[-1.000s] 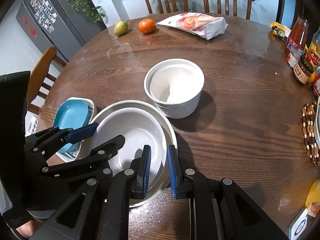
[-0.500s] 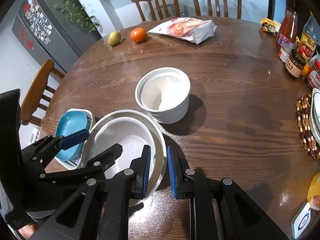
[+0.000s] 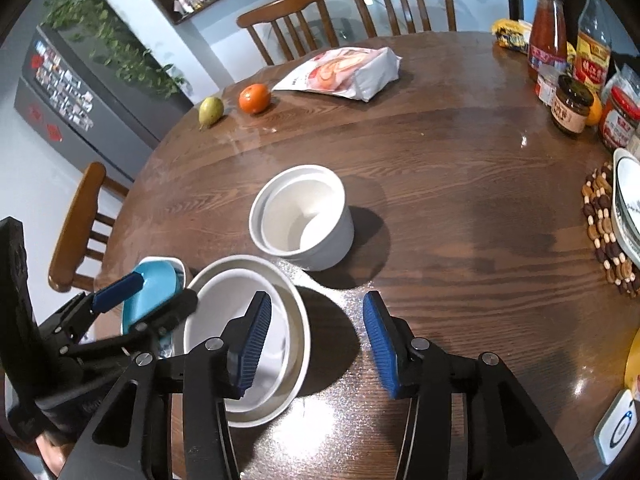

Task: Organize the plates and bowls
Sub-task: 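Move both grippers to the small deep white bowl and grasp its rim, then lift the small deep bowl with both grippers and carry it toward the nested bowls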

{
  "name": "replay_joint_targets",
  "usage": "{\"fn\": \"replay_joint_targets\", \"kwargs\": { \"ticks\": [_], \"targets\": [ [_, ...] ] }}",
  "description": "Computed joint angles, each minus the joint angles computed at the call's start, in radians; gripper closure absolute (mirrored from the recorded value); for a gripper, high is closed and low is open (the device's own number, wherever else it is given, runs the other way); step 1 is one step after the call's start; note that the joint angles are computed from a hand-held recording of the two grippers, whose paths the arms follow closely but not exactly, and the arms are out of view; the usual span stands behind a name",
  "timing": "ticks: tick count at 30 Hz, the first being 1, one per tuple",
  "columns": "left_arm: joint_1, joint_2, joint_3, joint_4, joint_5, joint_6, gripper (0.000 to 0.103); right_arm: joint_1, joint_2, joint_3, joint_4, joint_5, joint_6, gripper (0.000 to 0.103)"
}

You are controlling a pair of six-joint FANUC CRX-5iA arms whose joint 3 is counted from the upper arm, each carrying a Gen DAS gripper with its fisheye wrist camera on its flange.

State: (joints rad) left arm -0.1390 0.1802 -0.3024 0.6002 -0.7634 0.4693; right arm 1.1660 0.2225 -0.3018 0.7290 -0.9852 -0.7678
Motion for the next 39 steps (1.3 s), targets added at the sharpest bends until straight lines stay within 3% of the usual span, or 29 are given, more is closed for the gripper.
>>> {"fn": "replay_joint_targets", "kwargs": {
  "ticks": [3, 13, 20, 24, 28, 34, 39],
  "targets": [
    [-0.009, 0.023, 0.038, -0.01, 0.001, 0.012, 0.017, -0.023, -0.017, -0.019, -0.025, 0.047, 0.006, 0.043],
    [-0.076, 0.171, 0.247, -0.081, -0.064, 0.13, 0.017, -0.092, -0.023, -0.014, -0.043, 0.014, 0.047, 0.043],
    [-0.128, 0.238, 0.333, -0.182, -0.083, 0.19, 0.018, -0.145, 0.003, 0.001, -0.078, 0.043, 0.117, 0.043],
    [-0.142, 0.266, 0.366, -0.23, -0.101, 0.207, 0.028, -0.172, 0.02, 0.003, -0.109, 0.084, 0.15, 0.046],
    [-0.153, 0.295, 0.4, -0.264, -0.137, 0.212, 0.035, -0.192, 0.02, -0.019, -0.126, 0.159, 0.161, 0.063],
    [-0.163, 0.321, 0.431, -0.274, -0.182, 0.205, 0.058, -0.208, 0.029, -0.022, -0.119, 0.213, 0.191, 0.079],
    [-0.163, 0.32, 0.422, -0.252, -0.194, 0.184, 0.075, -0.211, 0.032, -0.019, -0.119, 0.22, 0.202, 0.08]
  ]
}}
